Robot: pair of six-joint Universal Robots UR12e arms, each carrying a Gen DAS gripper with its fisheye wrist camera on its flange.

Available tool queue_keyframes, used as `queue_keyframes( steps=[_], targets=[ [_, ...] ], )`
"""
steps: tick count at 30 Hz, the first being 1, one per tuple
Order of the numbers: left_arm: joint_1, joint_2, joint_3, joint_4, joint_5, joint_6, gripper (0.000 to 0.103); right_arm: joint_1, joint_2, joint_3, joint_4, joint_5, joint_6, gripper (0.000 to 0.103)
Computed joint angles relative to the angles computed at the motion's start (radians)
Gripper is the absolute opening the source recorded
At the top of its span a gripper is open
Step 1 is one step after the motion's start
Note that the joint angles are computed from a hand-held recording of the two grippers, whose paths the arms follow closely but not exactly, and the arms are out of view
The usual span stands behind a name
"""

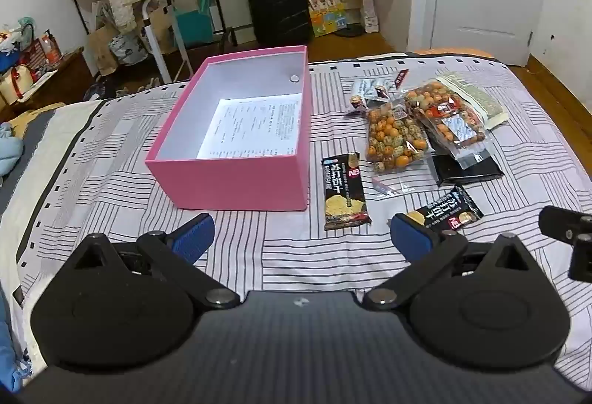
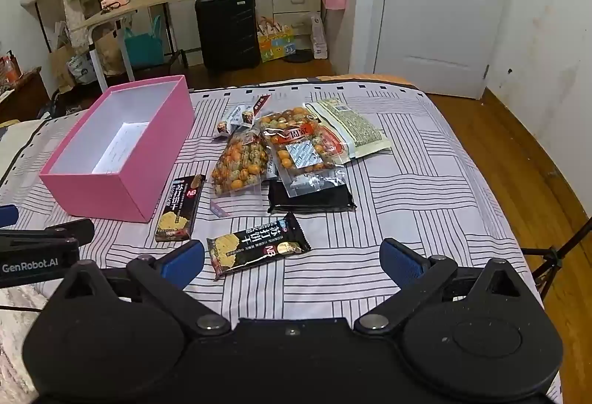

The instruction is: Organize snacks

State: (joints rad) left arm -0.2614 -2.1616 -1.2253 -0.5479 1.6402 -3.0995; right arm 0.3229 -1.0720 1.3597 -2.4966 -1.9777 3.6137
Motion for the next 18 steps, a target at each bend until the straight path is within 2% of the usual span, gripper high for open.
queue_keyframes(
  steps=[4,7,13,18],
  targets=[
    [-0.009,0.005,-0.013,0.022,0.02,0.022,0.103,0.001,0.002,-0.007,-0.004,0.001,-0.005,0.102],
    [-0.005,0.004,-0.001,-0.012,-0.019,0.028,0.102,-0.002,-0.003,0.018,-0.033,-0.011,-0.013,0.102],
    [0.003,0.015,-0.024,0.023,-0.075,0.047,0.102,-0.002,-0.001,0.013,-0.017,-0.034,-0.015,0.102],
    [0.002,0.015,-0.023,0.013,-0.069,0.041,0.102,0.002,-0.001,0.016,-0.027,-0.043,-0.026,0.102]
  ],
)
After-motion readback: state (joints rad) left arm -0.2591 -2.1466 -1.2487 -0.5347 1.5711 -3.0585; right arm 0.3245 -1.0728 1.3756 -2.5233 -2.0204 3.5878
